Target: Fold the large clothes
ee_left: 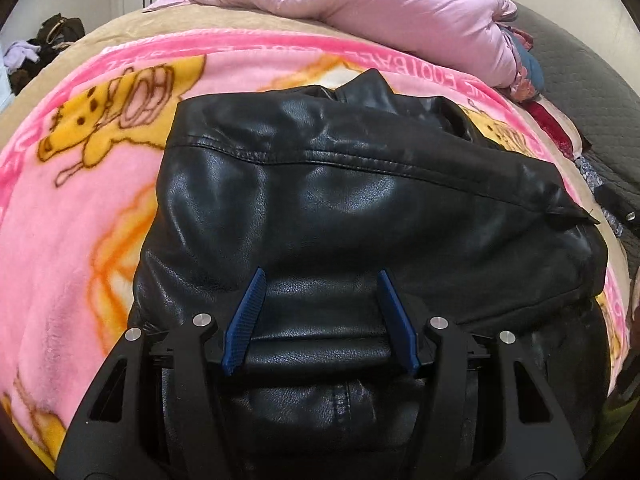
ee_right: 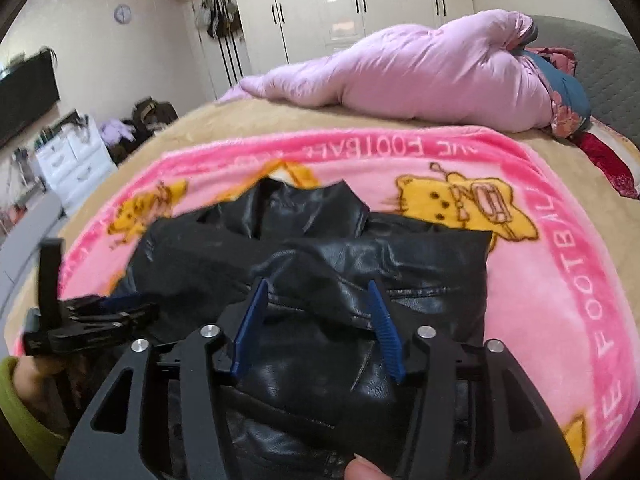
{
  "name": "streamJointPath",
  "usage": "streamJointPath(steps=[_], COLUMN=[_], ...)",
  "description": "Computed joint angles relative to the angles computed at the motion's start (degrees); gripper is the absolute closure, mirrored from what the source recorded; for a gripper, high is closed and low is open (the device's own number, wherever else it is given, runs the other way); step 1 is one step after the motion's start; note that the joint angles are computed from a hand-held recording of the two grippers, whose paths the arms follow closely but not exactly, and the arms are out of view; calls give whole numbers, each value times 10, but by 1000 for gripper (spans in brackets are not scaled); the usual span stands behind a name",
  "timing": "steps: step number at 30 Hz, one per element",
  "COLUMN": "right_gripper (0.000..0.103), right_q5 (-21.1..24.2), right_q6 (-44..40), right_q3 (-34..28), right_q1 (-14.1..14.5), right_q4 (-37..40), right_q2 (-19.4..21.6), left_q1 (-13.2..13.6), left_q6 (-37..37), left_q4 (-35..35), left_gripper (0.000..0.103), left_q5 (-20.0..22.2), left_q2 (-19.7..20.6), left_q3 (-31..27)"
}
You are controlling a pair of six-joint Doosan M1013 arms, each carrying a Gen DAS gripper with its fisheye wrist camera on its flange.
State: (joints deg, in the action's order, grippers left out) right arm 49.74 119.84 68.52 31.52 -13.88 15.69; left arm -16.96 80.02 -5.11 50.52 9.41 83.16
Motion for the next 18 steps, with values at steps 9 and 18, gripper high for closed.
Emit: streamJointPath(steps=[9, 18], right_gripper=[51, 50], right_q5=[104, 131], right_q6=[1, 5], right_q3=[-35, -41], right_q1=[-6, 6], right_q4=[16, -31], right_q2=[48, 67], left_q1=[7, 9], left_q6=[4, 12], left_q4=[-28, -37], left_gripper=[53, 53], left_q5=[-13, -15], left_q2=[-4, -3], left_q3=[8, 9])
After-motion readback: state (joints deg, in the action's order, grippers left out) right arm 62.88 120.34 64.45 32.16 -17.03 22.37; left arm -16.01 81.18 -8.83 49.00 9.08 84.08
